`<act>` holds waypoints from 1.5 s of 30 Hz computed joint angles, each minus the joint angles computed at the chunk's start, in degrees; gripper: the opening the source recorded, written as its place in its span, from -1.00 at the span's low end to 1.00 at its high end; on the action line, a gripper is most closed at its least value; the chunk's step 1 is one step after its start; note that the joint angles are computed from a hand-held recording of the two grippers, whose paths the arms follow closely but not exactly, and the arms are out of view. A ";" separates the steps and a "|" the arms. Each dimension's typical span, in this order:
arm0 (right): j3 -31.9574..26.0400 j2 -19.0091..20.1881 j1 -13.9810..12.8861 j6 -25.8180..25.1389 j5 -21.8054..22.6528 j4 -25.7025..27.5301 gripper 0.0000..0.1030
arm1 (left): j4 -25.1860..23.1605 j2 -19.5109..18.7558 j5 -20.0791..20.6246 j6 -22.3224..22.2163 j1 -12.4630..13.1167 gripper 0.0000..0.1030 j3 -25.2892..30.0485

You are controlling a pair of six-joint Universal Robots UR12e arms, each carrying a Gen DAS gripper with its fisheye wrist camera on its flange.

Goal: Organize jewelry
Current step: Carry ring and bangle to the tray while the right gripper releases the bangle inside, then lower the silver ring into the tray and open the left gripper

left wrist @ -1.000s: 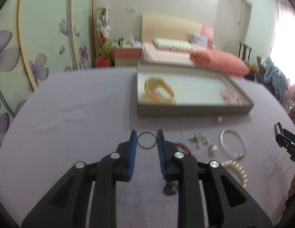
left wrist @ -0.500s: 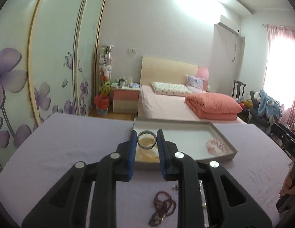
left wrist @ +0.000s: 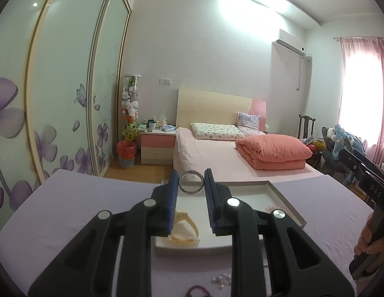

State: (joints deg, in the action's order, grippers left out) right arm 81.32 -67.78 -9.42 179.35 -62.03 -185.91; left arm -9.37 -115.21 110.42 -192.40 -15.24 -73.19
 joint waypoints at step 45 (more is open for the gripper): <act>-6.00 5.68 4.10 -7.94 -1.58 14.71 0.38 | -4.58 -9.62 -3.05 0.16 1.59 -0.51 9.19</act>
State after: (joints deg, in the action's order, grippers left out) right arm 75.32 -62.10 -5.33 171.41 -63.61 -171.20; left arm -13.95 -124.83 107.37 -192.24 -13.66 -64.00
